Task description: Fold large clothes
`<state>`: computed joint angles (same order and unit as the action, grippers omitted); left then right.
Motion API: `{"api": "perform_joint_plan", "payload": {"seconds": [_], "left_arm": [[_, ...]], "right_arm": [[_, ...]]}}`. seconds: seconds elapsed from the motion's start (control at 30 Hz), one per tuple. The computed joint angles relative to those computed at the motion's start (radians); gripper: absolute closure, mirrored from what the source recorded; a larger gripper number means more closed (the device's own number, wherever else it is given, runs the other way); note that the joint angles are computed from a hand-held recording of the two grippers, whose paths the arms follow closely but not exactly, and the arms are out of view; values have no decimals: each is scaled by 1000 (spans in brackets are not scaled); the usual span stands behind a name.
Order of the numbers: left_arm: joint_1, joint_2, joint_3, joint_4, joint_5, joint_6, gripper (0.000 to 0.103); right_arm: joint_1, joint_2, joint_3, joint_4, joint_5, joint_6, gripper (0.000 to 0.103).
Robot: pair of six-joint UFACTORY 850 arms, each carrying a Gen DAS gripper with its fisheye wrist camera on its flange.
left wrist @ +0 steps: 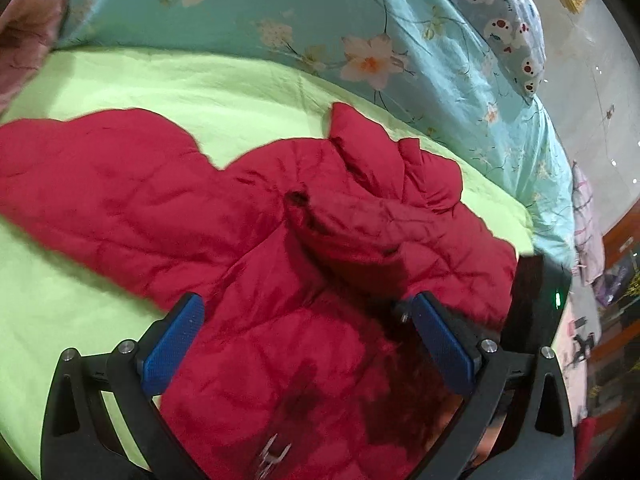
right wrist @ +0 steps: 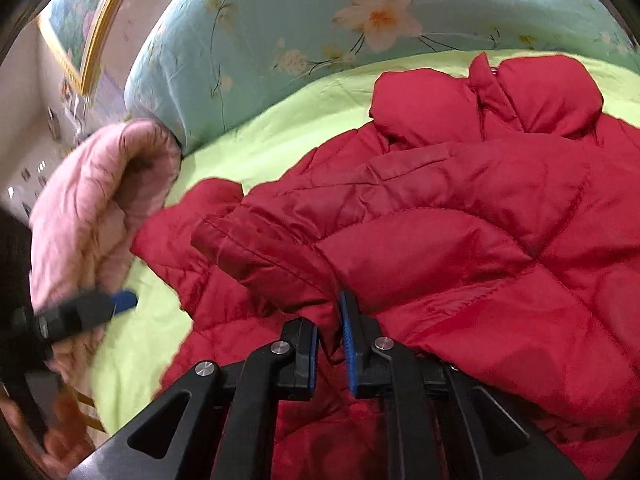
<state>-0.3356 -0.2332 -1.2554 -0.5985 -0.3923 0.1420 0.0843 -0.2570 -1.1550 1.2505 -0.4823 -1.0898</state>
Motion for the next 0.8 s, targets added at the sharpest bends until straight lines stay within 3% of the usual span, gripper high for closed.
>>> {"api": "perform_joint_plan", "payload": {"seconds": [0.3,0.37,0.4,0.43,0.47,0.63,0.67,0.77,0.8], "left_arm": [[61,-209,-176,-373,-234,252,0],[64,-221,-178,-414,-243,287,17],[64,-231,-185,-420,-254,293,50],[64,-242,-194,-418,-270,287,74],[61,-247,-199,-389,-268,260,83],[44,-223,-172,-380,-234,337,91],[36,-214,-170,-349,-215,337,92],[27,-202,-183,-248,-164,313,93],[22,-203,-194,-178,-144,281,93]], "right_arm": [[15,7,7,-59,34,26,86],[19,6,3,-99,38,63,85],[20,5,2,-117,38,81,85],[19,6,1,-136,34,102,85],[18,8,0,-171,37,142,83],[-16,39,19,-191,-19,181,79],[-28,53,31,-184,-39,175,74],[-61,110,82,-135,-62,115,33],[-70,121,88,-134,-74,114,32]]}}
